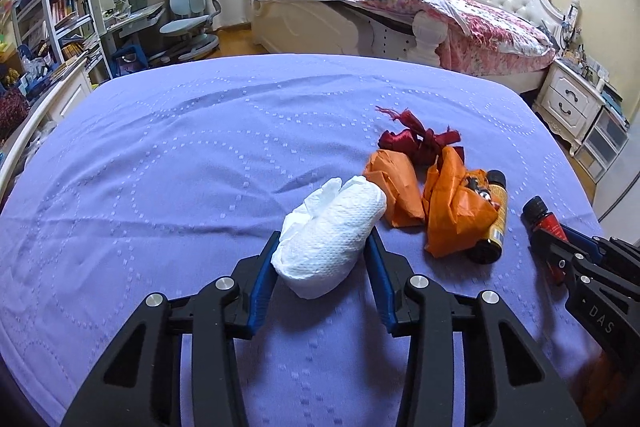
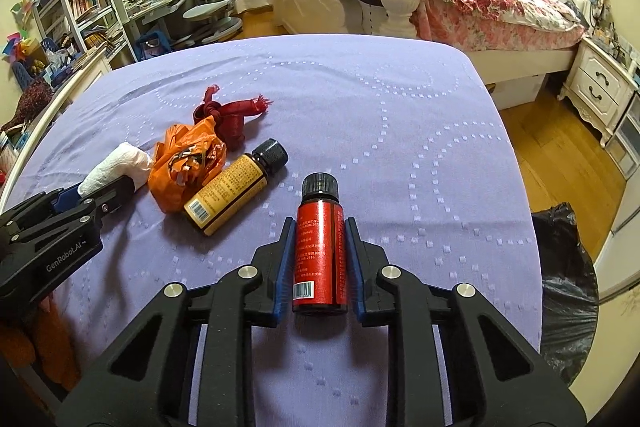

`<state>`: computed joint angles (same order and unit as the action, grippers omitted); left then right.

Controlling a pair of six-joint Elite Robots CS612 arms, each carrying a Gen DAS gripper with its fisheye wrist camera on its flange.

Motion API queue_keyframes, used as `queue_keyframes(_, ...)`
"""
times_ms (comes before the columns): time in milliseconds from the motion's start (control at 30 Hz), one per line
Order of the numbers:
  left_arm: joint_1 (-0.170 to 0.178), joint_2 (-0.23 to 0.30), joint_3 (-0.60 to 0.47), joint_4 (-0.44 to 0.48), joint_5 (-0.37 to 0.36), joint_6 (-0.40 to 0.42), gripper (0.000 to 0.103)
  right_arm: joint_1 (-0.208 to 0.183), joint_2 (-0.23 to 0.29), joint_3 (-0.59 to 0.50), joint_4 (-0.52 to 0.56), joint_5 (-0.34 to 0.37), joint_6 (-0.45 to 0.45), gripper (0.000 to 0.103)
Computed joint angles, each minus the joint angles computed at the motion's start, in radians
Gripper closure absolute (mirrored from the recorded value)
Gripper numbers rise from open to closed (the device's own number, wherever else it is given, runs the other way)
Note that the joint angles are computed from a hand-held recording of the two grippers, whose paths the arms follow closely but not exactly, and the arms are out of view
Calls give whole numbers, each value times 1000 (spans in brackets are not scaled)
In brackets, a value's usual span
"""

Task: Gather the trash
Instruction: 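Grasp the white tissue with the left gripper while the right gripper grasps the red spray can, then carry the white tissue and red can over the black bin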

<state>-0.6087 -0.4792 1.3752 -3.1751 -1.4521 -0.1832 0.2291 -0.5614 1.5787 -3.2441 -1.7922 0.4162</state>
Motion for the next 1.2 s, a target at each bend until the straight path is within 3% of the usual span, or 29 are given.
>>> queue_keyframes(700, -45, -60, 149, -128, -16, -18, 60, 18, -56, 163, -137, -7, 52, 80)
queue_keyframes(1200, -88, -70, 189, -200, -50, 18, 60, 19, -93, 277, -229, -95, 119, 80)
